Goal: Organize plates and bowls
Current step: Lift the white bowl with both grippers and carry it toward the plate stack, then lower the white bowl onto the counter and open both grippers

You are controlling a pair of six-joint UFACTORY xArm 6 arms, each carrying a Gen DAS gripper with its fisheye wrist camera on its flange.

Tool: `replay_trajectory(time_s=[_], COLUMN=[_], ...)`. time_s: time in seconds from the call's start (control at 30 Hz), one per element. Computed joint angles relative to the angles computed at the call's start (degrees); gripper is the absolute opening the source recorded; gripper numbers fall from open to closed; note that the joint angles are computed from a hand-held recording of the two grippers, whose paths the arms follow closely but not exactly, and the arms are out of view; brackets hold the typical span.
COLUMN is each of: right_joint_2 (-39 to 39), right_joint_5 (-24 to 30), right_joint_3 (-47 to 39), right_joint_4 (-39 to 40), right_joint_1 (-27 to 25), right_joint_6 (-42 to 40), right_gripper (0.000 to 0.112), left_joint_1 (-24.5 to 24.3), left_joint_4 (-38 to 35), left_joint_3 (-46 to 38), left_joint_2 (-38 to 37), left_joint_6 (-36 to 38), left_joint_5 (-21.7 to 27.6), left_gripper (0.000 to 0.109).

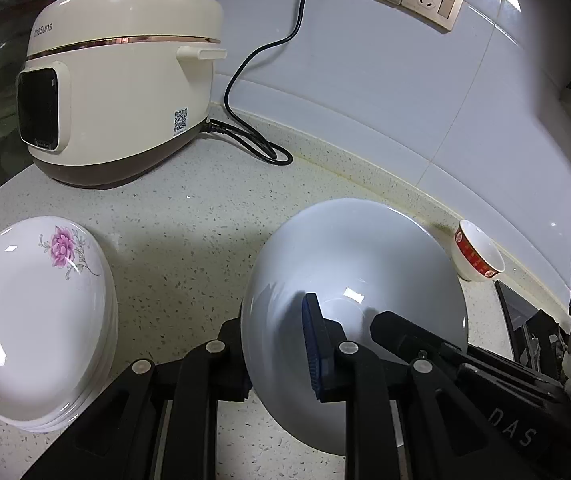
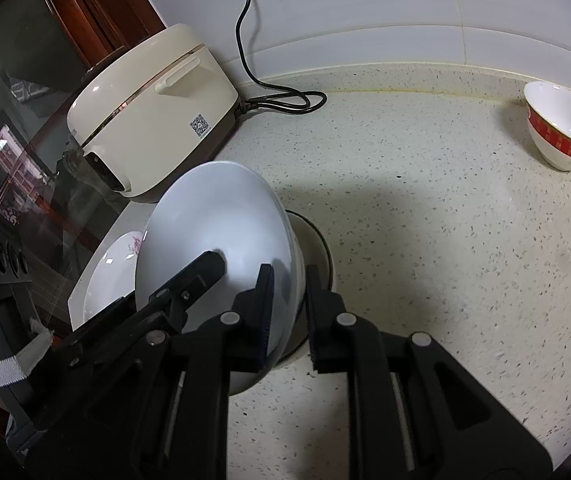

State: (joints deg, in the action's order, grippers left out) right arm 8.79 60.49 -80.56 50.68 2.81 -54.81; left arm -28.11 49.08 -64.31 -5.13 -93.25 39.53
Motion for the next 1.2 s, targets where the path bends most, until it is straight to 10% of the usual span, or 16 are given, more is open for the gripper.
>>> replay_trajectory(time_s=[0.63, 0.9, 1.07, 1.2], right_joint_2=[0.17, -1.95, -0.28, 1.85], right_joint_5=[-0.52, -4.43, -5.36, -2.51], right_joint_3=[-0.53, 1.33, -0.39, -2.92], right_joint_4=[1.39, 8.66, 13.48, 16.14], right_joint_1=[-0.5, -2.46, -5.07, -7.57], right_joint_6=[-0.23, -3.36, -0.08, 3.02], right_gripper=[0.027, 0.069, 0.075, 0.079], left_joint_1=[0.1, -1.37, -6.63, -9.88], left_joint_4=[-1.1, 1.1, 14.07, 18.67], left_joint_3=[-0.28, -0.82, -2.07, -4.15], left_joint_2=[0.32, -1.19, -3.66, -3.46], left_joint_6=[1.92, -0.64, -10.2, -10.41], left_joint_5=[0.42, 4.29, 14.66, 20.86], left_gripper=[0.024, 0.033, 0.093, 0.103])
